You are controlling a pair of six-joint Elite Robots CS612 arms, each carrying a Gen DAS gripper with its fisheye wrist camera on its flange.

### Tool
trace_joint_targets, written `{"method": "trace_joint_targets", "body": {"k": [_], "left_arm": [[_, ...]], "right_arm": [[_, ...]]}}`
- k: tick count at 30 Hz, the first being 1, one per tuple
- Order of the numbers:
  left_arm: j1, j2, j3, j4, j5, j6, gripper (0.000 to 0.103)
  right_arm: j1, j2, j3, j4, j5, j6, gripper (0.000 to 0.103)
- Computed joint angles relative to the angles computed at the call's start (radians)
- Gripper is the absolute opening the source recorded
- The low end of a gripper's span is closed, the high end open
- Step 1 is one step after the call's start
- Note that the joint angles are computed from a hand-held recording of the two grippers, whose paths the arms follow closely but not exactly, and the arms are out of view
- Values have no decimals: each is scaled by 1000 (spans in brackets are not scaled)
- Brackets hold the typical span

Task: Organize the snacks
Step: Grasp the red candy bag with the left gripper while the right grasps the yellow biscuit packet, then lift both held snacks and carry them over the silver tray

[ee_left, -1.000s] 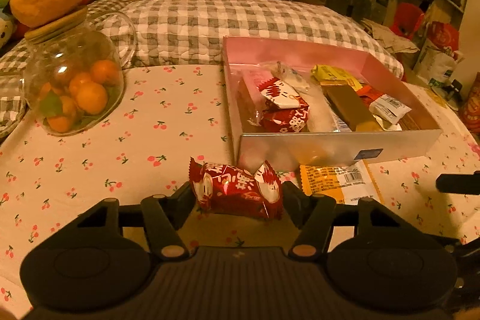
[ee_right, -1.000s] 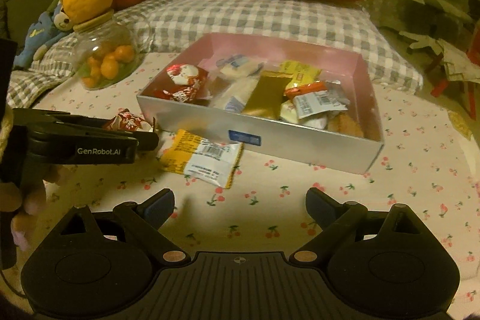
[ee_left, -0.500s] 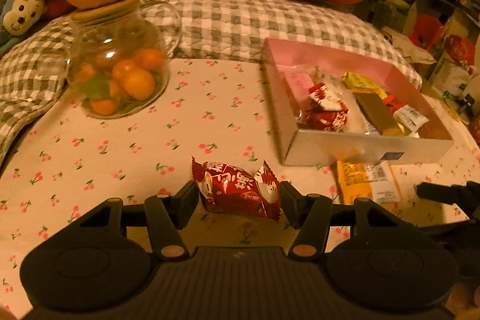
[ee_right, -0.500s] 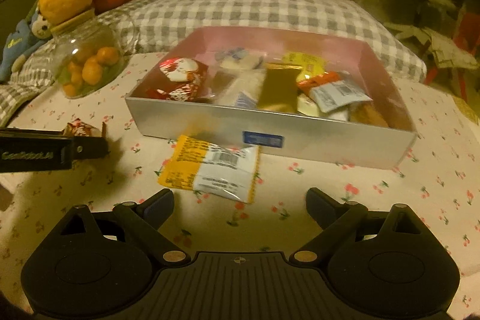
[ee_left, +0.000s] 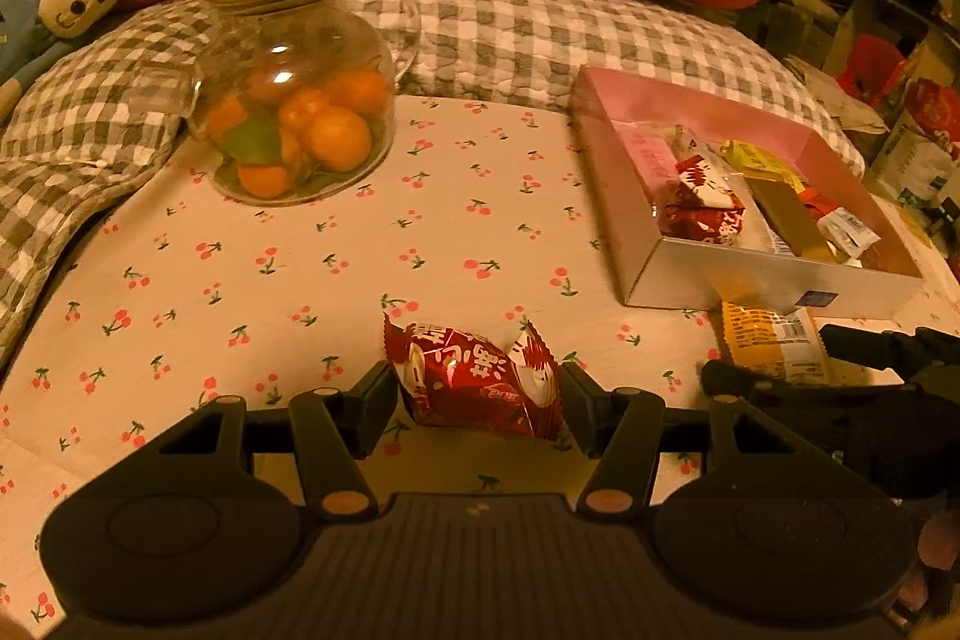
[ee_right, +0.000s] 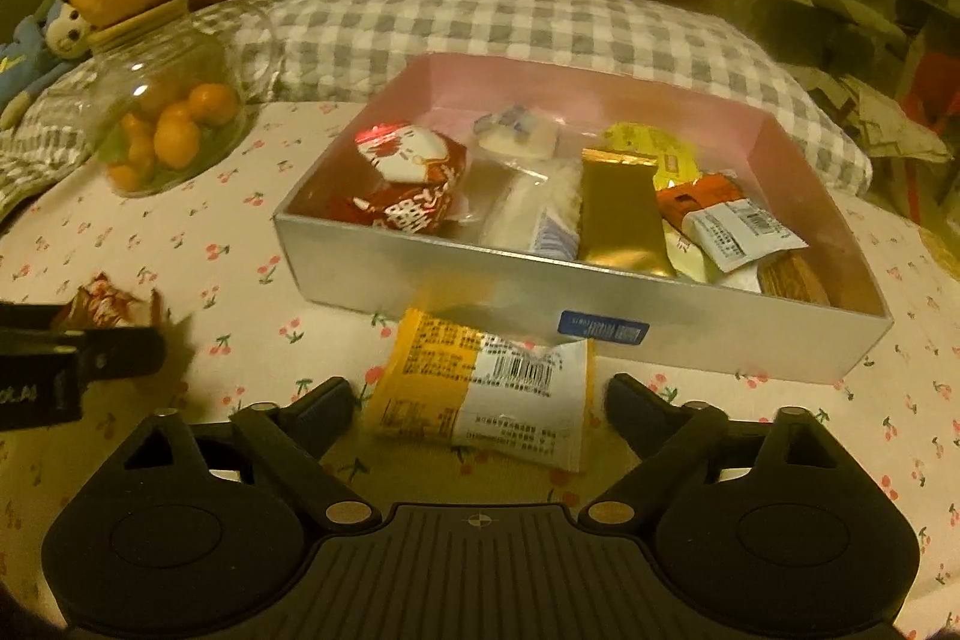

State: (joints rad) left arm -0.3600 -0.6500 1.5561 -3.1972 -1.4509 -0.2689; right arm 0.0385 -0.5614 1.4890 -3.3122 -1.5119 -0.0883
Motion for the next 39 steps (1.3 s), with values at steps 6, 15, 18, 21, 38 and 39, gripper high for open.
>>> {"method": "trace_joint_targets", "body": {"k": [6,15,18,21,38,39], "left_arm": [[1,-2,2,1,0,6,55],[-2,-3,4,3,4,18,55],[-3,-2,3,1,5,21,55],[-5,-2,4,-2,6,28,55],[-27,-5,-4,-37,-4,61,55],[-30,-6,-4,-42,-5,74,55]], "right_arm": [[-1,-1,4,-18,1,-7,72],[-9,-14,27,-29,29,-57,56],[-17,-21,38,-36,42,-51,55],[-24,-30,50,-52,59,-48,55],[-74,-105,135,-97,164,-91,55],[-77,-107,137,-100,166,-93,55]]}}
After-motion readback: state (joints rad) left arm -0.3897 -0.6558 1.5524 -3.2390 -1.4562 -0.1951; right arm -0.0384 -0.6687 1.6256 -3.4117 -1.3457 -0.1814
